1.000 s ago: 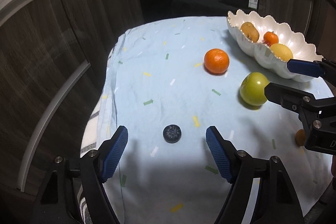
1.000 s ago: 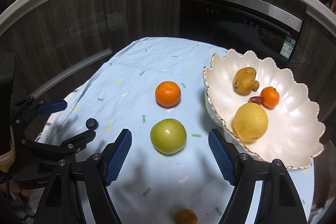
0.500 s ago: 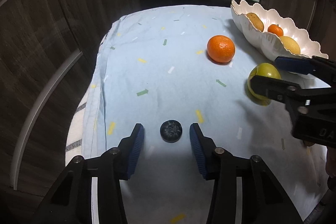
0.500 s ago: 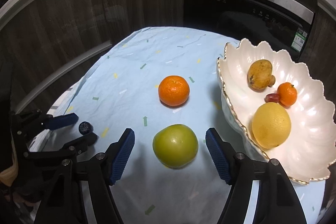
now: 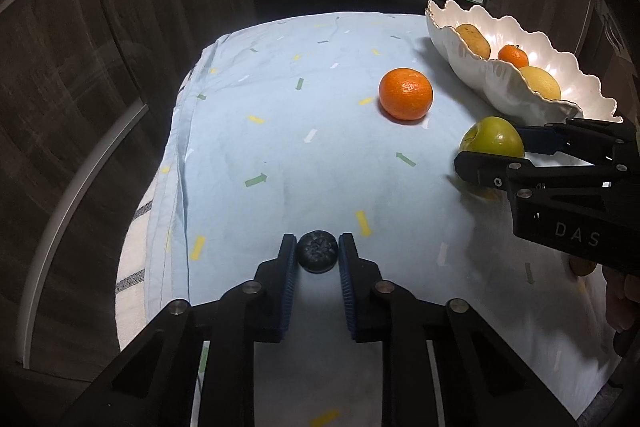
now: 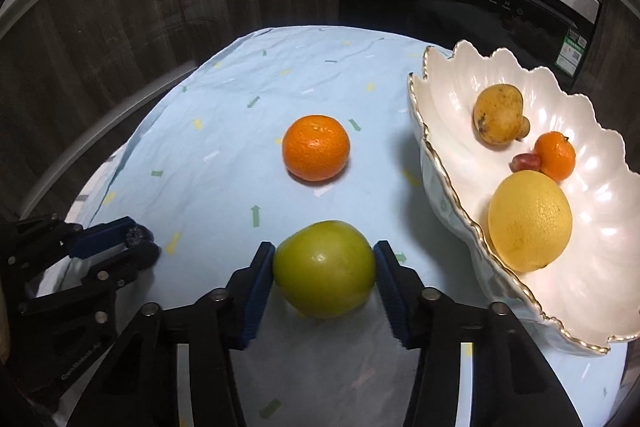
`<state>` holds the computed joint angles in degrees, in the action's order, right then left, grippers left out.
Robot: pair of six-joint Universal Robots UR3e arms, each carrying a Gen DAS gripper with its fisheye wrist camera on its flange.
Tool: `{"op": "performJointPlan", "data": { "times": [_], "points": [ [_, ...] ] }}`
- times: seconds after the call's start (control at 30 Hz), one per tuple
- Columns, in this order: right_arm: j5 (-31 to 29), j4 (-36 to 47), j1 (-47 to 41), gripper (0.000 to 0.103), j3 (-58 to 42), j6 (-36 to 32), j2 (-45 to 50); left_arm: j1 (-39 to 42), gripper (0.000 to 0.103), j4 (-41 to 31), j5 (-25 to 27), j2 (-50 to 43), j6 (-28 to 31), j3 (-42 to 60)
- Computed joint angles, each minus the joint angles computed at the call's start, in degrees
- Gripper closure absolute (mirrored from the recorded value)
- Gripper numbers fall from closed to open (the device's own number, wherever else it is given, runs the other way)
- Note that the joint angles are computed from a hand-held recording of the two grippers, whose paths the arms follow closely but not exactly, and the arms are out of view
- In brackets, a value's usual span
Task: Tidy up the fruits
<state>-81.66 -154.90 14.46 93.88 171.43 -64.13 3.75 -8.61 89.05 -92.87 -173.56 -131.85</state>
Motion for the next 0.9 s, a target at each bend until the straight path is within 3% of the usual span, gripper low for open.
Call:
{"op": "performJointPlan", "data": {
  "times": [0.43, 0.9],
  "points": [
    [0.59, -0.64, -0.38, 0.053, 2.51, -0.26, -3.33, -0.24, 0.082, -2.28, 0.69, 3.28, -0.53, 0.02],
    [2.13, -1.41, -3.13, 0.053, 9.38, -0.4, -13.28, -4.89, 0.082, -7.67, 2.9, 8.31, -3.09, 3.24]
  ]
}}
